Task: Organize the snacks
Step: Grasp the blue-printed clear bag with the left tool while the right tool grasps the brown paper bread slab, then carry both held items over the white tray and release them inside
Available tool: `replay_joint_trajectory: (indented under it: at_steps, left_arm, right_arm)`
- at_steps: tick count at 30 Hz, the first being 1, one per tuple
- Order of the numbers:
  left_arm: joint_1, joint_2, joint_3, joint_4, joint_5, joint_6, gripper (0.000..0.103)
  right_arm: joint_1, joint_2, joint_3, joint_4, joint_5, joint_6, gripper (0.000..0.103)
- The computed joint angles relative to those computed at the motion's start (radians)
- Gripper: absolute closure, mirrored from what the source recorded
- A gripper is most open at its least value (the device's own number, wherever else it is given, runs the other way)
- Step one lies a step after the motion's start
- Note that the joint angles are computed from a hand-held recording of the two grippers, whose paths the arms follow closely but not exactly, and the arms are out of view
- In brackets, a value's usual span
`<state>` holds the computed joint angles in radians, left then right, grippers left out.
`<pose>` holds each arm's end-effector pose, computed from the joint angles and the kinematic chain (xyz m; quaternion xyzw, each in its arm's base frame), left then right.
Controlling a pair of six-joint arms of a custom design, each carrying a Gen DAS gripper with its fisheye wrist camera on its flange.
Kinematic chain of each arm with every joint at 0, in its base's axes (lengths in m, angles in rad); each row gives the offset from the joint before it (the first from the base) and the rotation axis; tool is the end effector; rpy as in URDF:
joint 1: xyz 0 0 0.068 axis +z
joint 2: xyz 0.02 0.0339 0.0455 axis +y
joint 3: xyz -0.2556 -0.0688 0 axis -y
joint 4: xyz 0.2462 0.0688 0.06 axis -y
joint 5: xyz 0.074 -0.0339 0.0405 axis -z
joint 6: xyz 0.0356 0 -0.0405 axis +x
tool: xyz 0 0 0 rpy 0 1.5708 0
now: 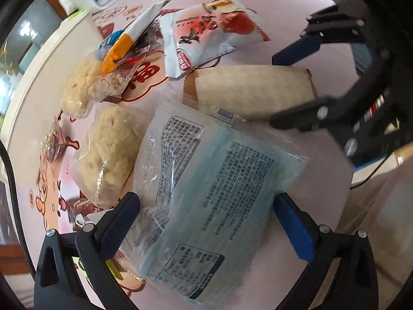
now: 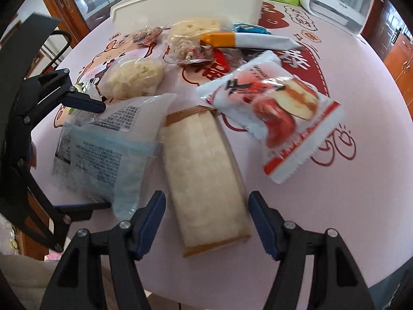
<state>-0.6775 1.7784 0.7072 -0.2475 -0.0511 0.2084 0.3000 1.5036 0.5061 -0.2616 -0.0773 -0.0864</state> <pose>0.2120 -0.1682 0.0702 0.4222 0.8974 -0.0046 0.1281 0.2097 0.0677 0.0900 -0.1954 0.9676 0.0545 0.1501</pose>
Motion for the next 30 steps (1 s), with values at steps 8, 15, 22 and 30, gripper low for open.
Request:
replay_joint_trajectory:
  at_steps: [8, 15, 22, 30]
  left_arm:
    - [-0.018, -0.019, 0.011, -0.013, -0.033, -0.207, 0.016]
    - [-0.025, -0.202, -0.085, -0.013, -0.011, -0.377, 0.053]
    - [0.09, -0.311, -0.147, 0.002, 0.101, -0.507, 0.061]
    - [0.201, -0.554, -0.198, -0.078, 0.132, -0.56, 0.061]
  right_arm:
    - [0.048, 0.038, 0.01, 0.046, 0.068, -0.002, 0.046]
    - [-0.02, -0.03, -0.011, -0.004, -0.014, -0.002, 0.049]
    - [-0.046, -0.138, -0.026, -0.064, -0.064, 0.007, 0.049]
    - [-0.029, -0.232, 0.034, -0.132, -0.111, 0.015, 0.048]
